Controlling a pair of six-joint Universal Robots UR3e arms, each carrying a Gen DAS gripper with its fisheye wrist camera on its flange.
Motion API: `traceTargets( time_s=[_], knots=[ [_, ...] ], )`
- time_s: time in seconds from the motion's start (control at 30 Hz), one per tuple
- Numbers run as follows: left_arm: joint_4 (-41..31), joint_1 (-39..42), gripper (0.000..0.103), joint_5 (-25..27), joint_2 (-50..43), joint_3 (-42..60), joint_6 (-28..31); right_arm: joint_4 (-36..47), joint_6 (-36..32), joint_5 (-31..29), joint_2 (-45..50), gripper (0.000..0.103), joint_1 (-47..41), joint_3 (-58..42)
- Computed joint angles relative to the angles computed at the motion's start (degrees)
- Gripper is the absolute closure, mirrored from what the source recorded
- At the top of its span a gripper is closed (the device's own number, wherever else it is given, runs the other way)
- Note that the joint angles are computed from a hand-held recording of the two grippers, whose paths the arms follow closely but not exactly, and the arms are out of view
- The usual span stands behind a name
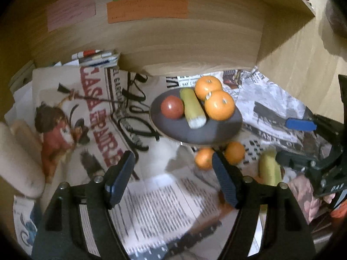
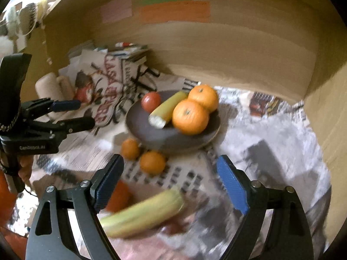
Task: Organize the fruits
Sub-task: 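Move left tool to the second yellow-green cylinder on the newspaper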
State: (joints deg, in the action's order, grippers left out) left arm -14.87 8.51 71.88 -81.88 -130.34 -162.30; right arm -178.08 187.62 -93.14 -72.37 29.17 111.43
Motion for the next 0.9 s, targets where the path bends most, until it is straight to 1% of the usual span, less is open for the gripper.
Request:
traceTargets(
  time_s=[0.07,0.23,0.37,0.47,0.6,0.67,0.73,0.8,0.87,0.9],
  knots=[
    [0.4,0.3,0.025,-0.1,2.5,-3.0,0.2,-1.3,0.7,0.1,0.1,0.017,1.0,1.6],
    [0.2,0.7,0.025,-0.1,7.7,-9.0,1.2,-4.2,2.0,1.3,1.2,0.016,3.6,5.0],
    [-2.4,1.4,0.024,-1.3,11.8,-12.2,1.8,-4.9,2.2,-0.5,1.9,0.016,5.6,5.7],
    [-4.9,1.7,0.024,-2.8,14.0,-13.5,1.6,-6.6,2.9,-0.7,1.1,0.016,5.4,7.9],
    [-6.7,-0.4,0.024,-4.2,15.1,-14.0,0.4,-9.4,4.8,-1.2,-2.2,0.016,3.6,12.8],
    [-5.2,-3.0,0.024,-3.3,14.4,-14.3,-1.0,-11.4,5.6,-1.8,-4.5,0.016,2.1,16.5],
    [-3.1,-5.9,0.025,-2.0,13.1,-14.4,-2.6,-12.1,6.2,-4.4,-5.7,0.016,2.0,18.2],
    [-1.5,-8.8,0.033,-1.3,11.4,-14.2,-4.4,-13.2,6.4,-6.2,-7.1,0.016,1.5,20.6],
    [-0.9,-10.8,0.046,-1.2,9.7,-13.6,-5.2,-14.4,6.6,-5.6,-8.6,0.016,-0.1,23.3],
    [0.1,-12.1,0.047,-0.7,8.6,-13.4,-6.0,-14.7,6.6,-5.1,-9.1,0.016,-0.8,24.1]
  ],
)
